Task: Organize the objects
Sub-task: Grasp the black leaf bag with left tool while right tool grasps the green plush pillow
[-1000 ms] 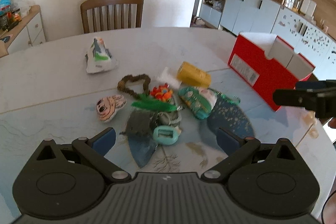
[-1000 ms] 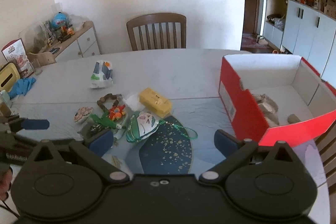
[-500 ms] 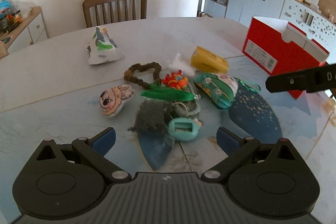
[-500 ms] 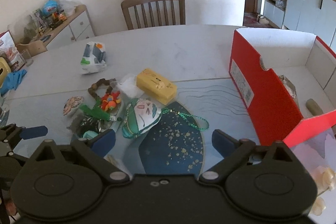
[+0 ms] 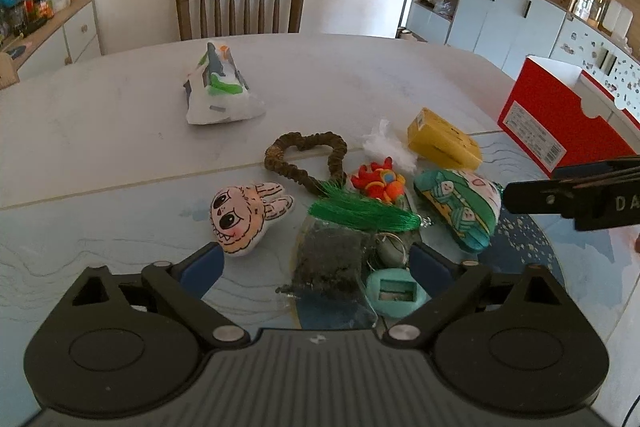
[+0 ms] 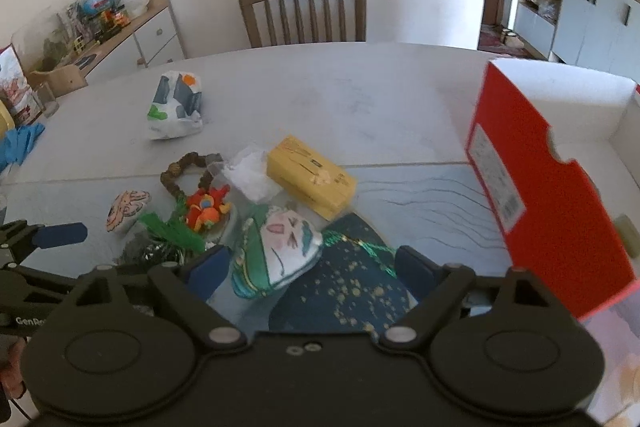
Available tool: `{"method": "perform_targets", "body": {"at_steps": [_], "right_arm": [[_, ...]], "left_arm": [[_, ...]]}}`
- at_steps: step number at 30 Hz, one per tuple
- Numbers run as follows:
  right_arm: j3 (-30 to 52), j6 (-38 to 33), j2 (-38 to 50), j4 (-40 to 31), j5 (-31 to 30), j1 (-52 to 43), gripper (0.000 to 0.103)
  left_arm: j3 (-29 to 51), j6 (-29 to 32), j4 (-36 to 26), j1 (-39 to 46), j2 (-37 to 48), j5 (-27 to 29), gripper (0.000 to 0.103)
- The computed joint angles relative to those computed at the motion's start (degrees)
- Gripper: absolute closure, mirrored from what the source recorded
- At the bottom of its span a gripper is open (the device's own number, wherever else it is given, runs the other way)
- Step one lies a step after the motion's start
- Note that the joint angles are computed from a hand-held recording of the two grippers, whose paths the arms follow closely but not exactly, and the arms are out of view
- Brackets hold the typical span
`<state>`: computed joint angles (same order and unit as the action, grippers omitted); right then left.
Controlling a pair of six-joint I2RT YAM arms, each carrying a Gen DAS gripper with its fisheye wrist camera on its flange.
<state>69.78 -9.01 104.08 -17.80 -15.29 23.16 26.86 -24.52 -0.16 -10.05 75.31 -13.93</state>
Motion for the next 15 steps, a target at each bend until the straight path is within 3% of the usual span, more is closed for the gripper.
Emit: {"method": "perform_targets", "body": {"at_steps": [4,6,15], "right_arm": [[2.3,0.6,2.8,-0.5,0.4,1.1,0.016],[2.6,0.7,3.6,-0.5,0.6,1.6,0.017],[4.3,1.5,6.9,-0.2,2.8,3.3,0.019]], "left_arm": [[0.5,0.2,1.3,1.8,1.7,2.4,0.012],[1.1,0.7,1.4,2.2,2.9,3.4,0.025],[2.4,0.2,2.4,4.7,6.4,8.2,0.052]]}}
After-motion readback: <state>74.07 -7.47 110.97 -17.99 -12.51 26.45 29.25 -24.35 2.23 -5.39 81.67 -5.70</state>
